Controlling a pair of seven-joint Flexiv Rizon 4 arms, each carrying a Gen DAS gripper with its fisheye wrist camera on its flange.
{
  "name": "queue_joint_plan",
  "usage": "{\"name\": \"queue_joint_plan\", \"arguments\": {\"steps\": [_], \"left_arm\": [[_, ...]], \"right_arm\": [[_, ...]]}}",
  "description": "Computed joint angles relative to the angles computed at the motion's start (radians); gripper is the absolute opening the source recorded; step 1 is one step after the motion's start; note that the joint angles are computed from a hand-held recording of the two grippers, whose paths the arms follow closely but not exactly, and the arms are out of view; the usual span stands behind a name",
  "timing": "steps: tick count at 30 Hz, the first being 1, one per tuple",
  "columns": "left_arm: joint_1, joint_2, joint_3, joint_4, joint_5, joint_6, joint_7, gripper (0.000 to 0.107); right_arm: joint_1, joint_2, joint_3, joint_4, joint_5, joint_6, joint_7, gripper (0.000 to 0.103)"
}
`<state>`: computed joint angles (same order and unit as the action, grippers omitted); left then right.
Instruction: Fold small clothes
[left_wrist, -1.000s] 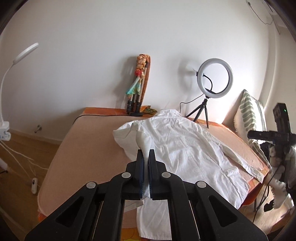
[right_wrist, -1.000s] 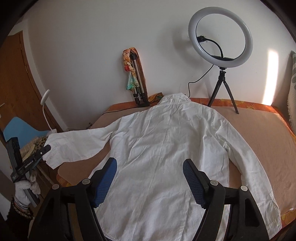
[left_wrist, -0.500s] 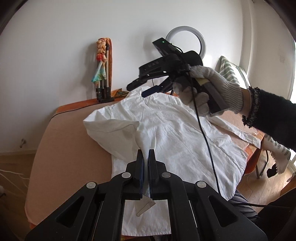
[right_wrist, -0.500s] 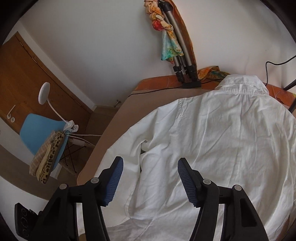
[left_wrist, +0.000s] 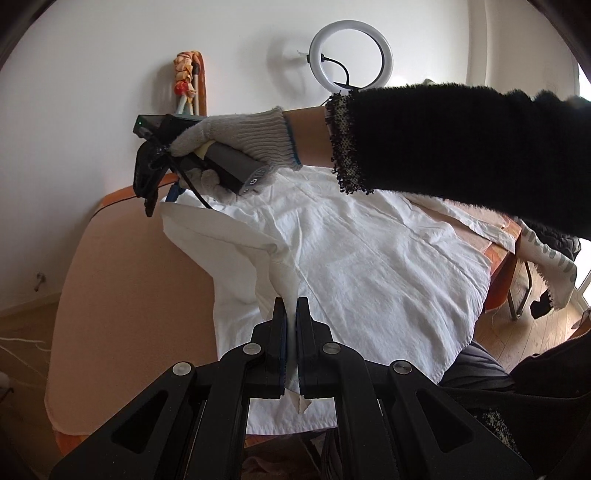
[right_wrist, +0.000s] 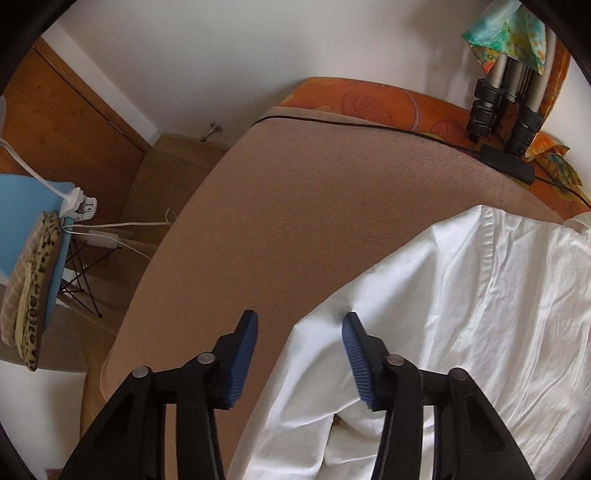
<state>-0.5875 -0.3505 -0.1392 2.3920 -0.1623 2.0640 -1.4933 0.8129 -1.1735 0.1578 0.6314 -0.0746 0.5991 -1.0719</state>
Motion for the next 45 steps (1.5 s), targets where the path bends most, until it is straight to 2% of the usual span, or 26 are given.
{"name": "queue_joint_plan", "arguments": {"steps": [2, 4, 10, 14, 15, 17, 18, 19, 20, 22, 25, 27, 28, 30, 32, 34, 35, 37, 41, 43, 45], "left_arm": [[-0.038, 0.006, 0.033, 0.008, -0.026, -0.006, 0.039, 0.003], [-0.067, 0.011, 0.054, 0.015, -0.051, -0.009, 0.077, 0.003], [-0.148, -0.014, 0.084, 0.01, -0.128, -0.023, 0.191, 0.003], [-0.236, -0.039, 0.114, -0.007, -0.208, -0.049, 0.267, 0.006], [-0.236, -0.04, 0.105, -0.009, -0.214, -0.063, 0.269, 0.007], [-0.251, -0.035, 0.105, -0.009, -0.237, -0.097, 0.267, 0.016], [-0.257, -0.032, 0.105, -0.005, -0.244, -0.105, 0.258, 0.026], [-0.247, -0.024, 0.095, 0.005, -0.238, -0.106, 0.239, 0.028], [-0.216, -0.015, 0.068, 0.019, -0.214, -0.097, 0.207, 0.028], [-0.143, 0.01, 0.011, 0.052, -0.159, -0.078, 0.123, 0.029], [-0.056, 0.027, -0.039, 0.089, -0.097, -0.043, -0.022, 0.038], [-0.007, 0.017, -0.058, 0.093, -0.073, -0.051, -0.112, 0.038], [0.034, 0.004, -0.08, 0.09, -0.041, -0.053, -0.161, 0.038], [0.044, -0.032, -0.074, 0.074, -0.027, -0.054, -0.218, 0.038], [0.049, -0.061, -0.068, 0.053, -0.021, -0.077, -0.256, 0.038], [0.105, -0.089, -0.109, 0.044, 0.029, -0.067, -0.31, 0.038], [0.125, -0.101, -0.123, 0.041, 0.052, -0.058, -0.334, 0.038], [0.108, -0.114, -0.103, 0.035, 0.066, -0.034, -0.354, 0.038], [0.109, -0.122, -0.096, 0.031, 0.09, -0.019, -0.388, 0.036], [0.104, -0.123, -0.088, 0.029, 0.098, -0.02, -0.388, 0.024], [0.087, -0.126, -0.073, 0.027, 0.097, -0.015, -0.382, 0.013]], "right_arm": [[0.004, -0.009, -0.018, -0.005, -0.013, -0.016, 0.024, 0.009], [-0.007, 0.035, -0.021, 0.08, -0.007, 0.05, 0.036, 0.001], [-0.086, 0.244, -0.013, 0.489, -0.003, 0.38, 0.115, 0.0], [-0.124, 0.338, -0.02, 0.69, -0.042, 0.465, 0.179, 0.0], [-0.134, 0.352, -0.015, 0.723, -0.054, 0.469, 0.186, 0.001], [-0.146, 0.379, -0.011, 0.781, -0.09, 0.456, 0.189, 0.005], [-0.143, 0.384, -0.019, 0.79, -0.114, 0.433, 0.198, 0.008], [-0.146, 0.397, -0.021, 0.819, -0.134, 0.431, 0.198, 0.012], [-0.145, 0.408, -0.024, 0.839, -0.153, 0.428, 0.203, 0.025], [-0.136, 0.434, -0.04, 0.892, -0.198, 0.456, 0.219, 0.043], [-0.094, 0.476, -0.095, 0.959, -0.305, 0.47, 0.272, 0.041], [-0.075, 0.506, -0.124, 1.004, -0.373, 0.492, 0.325, 0.044], [-0.084, 0.519, -0.11, 1.023, -0.386, 0.524, 0.329, 0.044], [-0.107, 0.526, -0.068, 1.027, -0.388, 0.573, 0.307, 0.045], [-0.117, 0.526, -0.029, 1.015, -0.382, 0.598, 0.269, 0.058], [-0.098, 0.496, -0.009, 0.954, -0.382, 0.572, 0.24, 0.066], [-0.088, 0.484, -0.002, 0.928, -0.382, 0.554, 0.223, 0.067], [-0.061, 0.453, 0.002, 0.864, -0.384, 0.496, 0.197, 0.067], [0.017, 0.387, -0.023, 0.728, -0.414, 0.311, 0.154, 0.065], [0.052, 0.351, -0.046, 0.67, -0.438, 0.23, 0.14, 0.063], [0.078, 0.318, -0.069, 0.621, -0.456, 0.158, 0.137, 0.057]]}}
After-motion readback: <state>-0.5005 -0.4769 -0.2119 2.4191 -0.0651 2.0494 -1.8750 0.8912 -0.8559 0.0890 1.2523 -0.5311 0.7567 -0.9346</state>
